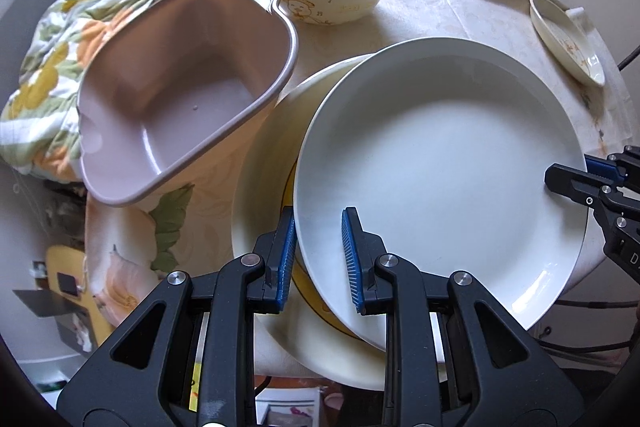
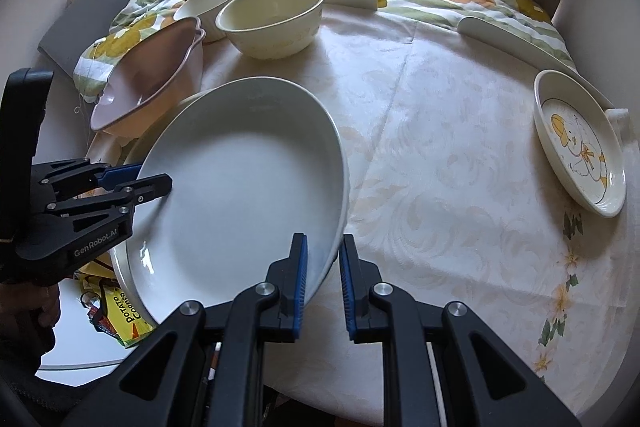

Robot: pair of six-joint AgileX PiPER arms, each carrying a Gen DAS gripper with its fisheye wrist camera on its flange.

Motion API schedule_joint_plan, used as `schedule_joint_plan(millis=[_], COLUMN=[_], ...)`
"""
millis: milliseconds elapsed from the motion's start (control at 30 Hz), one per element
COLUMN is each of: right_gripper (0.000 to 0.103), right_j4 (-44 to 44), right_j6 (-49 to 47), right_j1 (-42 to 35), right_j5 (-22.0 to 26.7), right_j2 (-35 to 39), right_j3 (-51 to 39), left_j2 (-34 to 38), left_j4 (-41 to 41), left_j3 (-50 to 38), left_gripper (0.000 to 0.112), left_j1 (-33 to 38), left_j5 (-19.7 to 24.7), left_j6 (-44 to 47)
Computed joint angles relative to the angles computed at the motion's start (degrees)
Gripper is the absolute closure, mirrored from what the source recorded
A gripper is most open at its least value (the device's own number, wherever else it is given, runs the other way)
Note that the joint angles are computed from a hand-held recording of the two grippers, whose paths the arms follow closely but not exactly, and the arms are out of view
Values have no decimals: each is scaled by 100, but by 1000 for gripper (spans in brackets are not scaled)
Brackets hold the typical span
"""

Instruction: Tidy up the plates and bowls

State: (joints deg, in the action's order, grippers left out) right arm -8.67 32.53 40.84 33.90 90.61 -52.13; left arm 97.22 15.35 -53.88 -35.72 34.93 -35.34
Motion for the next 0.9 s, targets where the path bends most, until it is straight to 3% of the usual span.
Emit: schedule_joint_plan(millis=[433,900], right_gripper=[88,88], right_j4=[-744,-944], right_j6=[430,649], right_j1=[431,559], right_j5=[502,689], right_j2=[380,423], right_j3=[-440,-541], left_j2=[-85,-126], left_j4=[668,591], left_j3=[-24,-42], left_gripper=[92,92], left_j1=[-216,-238], left_j5=[387,497], left_j6=[-687,-651])
